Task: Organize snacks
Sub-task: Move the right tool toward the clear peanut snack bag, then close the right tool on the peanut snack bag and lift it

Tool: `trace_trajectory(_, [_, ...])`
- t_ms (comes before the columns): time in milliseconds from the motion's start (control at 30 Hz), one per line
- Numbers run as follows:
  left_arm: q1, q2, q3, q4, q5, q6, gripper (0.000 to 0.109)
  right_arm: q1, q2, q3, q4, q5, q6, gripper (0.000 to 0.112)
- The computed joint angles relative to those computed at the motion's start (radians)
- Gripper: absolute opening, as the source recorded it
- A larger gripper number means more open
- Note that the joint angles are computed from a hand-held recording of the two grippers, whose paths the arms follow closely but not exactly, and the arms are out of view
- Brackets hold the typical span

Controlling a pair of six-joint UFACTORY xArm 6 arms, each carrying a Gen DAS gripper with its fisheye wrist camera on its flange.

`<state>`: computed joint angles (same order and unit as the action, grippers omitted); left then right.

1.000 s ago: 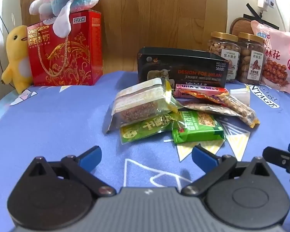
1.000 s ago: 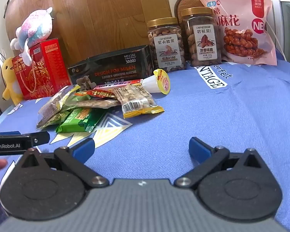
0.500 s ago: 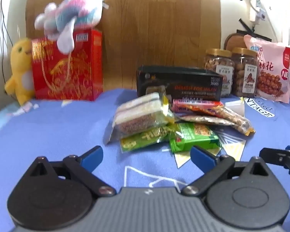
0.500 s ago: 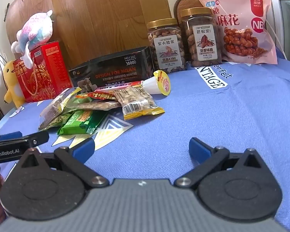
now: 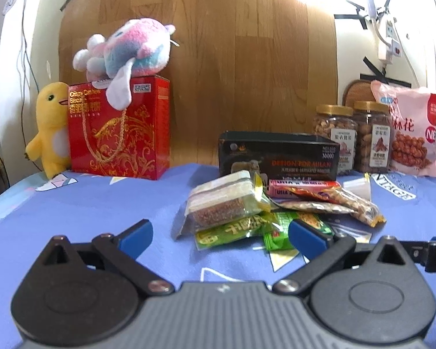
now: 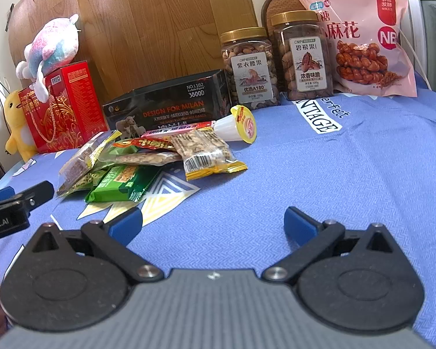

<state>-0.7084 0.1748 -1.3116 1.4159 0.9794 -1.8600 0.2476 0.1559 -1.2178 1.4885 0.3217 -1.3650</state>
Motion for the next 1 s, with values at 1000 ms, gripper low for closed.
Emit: trace_trajectory(1000, [0.011,-0.035,0.041,0.037,-0.025,-0.09,0.103,-0.143,0.395,-0.567,-0.281,0.44,0.621,0.084])
